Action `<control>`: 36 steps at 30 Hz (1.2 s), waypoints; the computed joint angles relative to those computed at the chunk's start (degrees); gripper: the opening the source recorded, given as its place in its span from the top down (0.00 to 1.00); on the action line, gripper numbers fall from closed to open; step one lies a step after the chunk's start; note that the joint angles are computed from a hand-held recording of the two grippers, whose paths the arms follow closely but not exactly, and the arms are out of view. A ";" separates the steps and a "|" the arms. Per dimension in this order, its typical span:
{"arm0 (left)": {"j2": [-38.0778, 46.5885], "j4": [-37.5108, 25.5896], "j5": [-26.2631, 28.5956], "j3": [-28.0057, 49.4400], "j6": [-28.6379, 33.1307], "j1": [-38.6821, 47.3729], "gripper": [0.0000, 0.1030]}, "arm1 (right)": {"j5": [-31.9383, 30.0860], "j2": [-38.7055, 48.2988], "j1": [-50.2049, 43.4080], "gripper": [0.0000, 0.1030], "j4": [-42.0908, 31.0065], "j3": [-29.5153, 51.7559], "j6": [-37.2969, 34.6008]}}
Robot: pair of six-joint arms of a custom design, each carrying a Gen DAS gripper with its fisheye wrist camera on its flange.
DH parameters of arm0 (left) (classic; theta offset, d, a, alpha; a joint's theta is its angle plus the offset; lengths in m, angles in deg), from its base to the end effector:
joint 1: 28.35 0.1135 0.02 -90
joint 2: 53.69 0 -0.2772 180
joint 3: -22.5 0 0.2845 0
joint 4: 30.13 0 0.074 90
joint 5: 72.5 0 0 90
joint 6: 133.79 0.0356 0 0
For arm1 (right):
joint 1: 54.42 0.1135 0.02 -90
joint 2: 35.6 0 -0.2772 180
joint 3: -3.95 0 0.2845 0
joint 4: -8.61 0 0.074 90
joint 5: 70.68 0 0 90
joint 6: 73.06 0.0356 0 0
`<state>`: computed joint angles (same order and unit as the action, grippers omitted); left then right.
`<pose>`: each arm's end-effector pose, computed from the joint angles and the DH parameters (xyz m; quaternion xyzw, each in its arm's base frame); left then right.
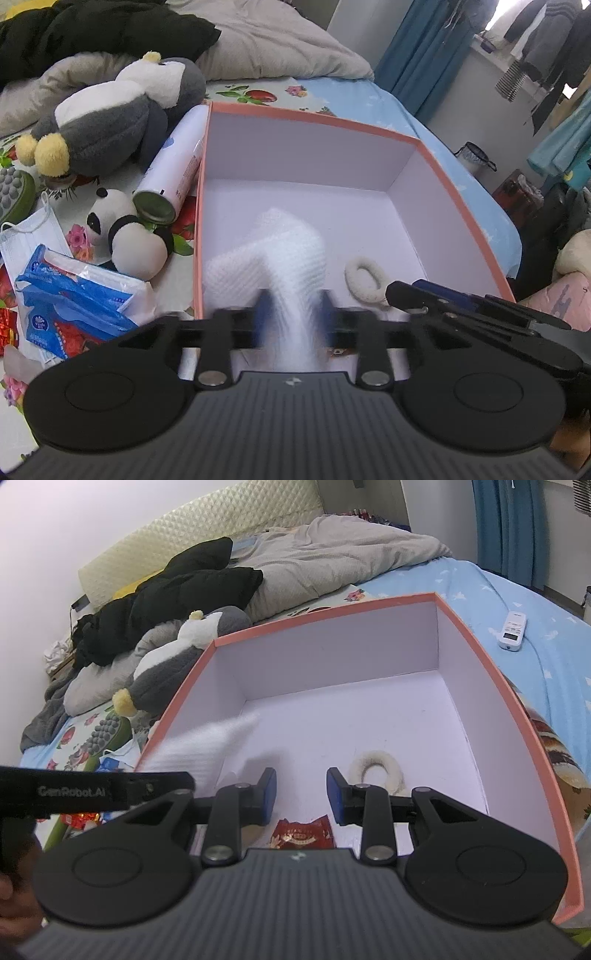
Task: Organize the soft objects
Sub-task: 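Open the left tool to drop the wipe while the right tool drops the snack packet into the box, then withdraw both open tools from the box back toward the pile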
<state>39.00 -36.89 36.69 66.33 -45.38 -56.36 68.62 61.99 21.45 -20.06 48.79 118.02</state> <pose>0.2425 -0.1423 0.0873 0.2632 0.9058 -0.2284 0.2411 0.0856 0.2294 0.0657 0.2282 0.8777 0.0569 0.4176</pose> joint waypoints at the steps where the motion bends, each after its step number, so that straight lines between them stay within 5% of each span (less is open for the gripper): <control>1: 0.03 0.16 -0.14 -0.01 -0.18 -0.06 0.47 | -0.06 -0.16 -0.21 0.67 0.24 -0.18 -0.24; 9: -8.74 0.09 1.05 -4.27 -0.37 0.81 0.47 | 1.92 -1.68 1.78 0.67 -5.61 1.86 2.05; 17: -28.16 -10.30 3.40 -9.49 1.11 3.77 0.47 | 7.19 -2.08 9.67 0.67 -26.07 9.77 15.82; 26: -54.86 -32.59 9.83 -11.29 5.88 12.54 0.47 | 11.11 2.48 18.41 0.66 -51.45 23.30 33.13; 33: -67.80 -52.90 18.28 -7.54 14.81 26.53 0.47 | 12.76 6.65 21.25 0.66 -58.13 32.54 33.51; 36: -70.05 -61.73 23.04 -4.98 23.24 35.24 0.47 | 13.35 7.49 21.93 0.66 -57.84 34.98 31.73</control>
<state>-31.05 -98.62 59.73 61.34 -22.14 -21.12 81.97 69.48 43.38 -77.90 83.77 149.75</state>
